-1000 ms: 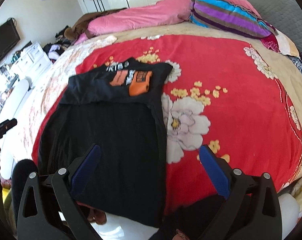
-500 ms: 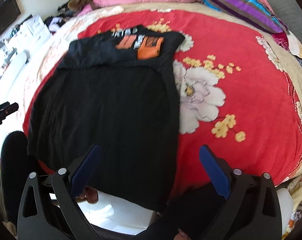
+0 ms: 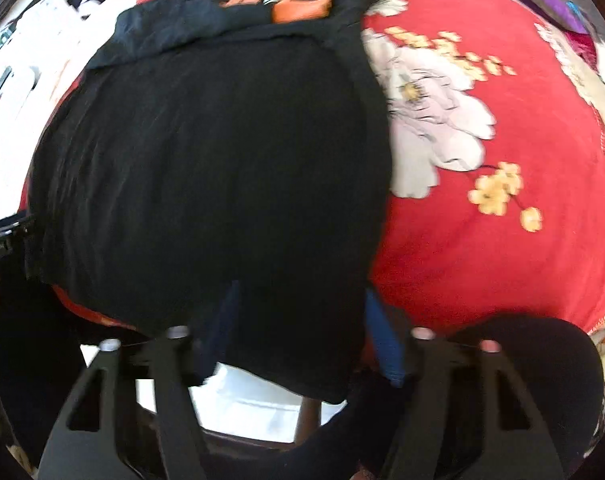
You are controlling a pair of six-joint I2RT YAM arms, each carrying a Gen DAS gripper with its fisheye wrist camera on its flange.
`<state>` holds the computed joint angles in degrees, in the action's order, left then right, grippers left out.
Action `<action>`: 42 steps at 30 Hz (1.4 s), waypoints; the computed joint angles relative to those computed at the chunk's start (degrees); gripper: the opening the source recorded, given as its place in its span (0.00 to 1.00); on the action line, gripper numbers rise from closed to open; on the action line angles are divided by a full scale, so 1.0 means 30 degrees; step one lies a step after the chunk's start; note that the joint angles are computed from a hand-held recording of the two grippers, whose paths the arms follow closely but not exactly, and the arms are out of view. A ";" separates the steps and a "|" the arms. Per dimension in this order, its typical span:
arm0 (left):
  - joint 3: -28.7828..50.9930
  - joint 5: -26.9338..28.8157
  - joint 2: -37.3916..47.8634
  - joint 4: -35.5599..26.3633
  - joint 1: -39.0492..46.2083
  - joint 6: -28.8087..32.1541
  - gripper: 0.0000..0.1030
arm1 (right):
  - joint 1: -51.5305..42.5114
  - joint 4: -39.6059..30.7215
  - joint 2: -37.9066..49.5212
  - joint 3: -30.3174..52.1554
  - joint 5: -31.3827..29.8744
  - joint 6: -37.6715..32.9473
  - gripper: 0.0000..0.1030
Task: Fold small clothes
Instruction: 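Grasp the black shirt hem with both tools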
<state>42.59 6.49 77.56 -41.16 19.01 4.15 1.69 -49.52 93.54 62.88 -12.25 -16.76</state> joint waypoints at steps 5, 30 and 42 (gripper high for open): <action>-0.0234 0.0522 -0.0627 0.0051 0.0015 -0.0045 0.07 | -0.1737 -0.0588 -0.0060 0.0623 -0.2629 -0.0547 0.03; 0.1177 0.5321 -0.1407 -0.1449 0.3290 0.1624 0.05 | -0.2495 -0.2408 0.0077 0.1707 -0.5652 -0.2744 0.08; 0.7610 0.7081 0.2258 -0.0300 0.3610 -0.1536 0.05 | -0.4103 -0.0522 0.3519 0.7799 -1.0940 0.0870 0.08</action>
<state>65.42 27.73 84.34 -42.06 29.84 -0.46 -10.62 -51.09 104.10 86.27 -45.07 -14.15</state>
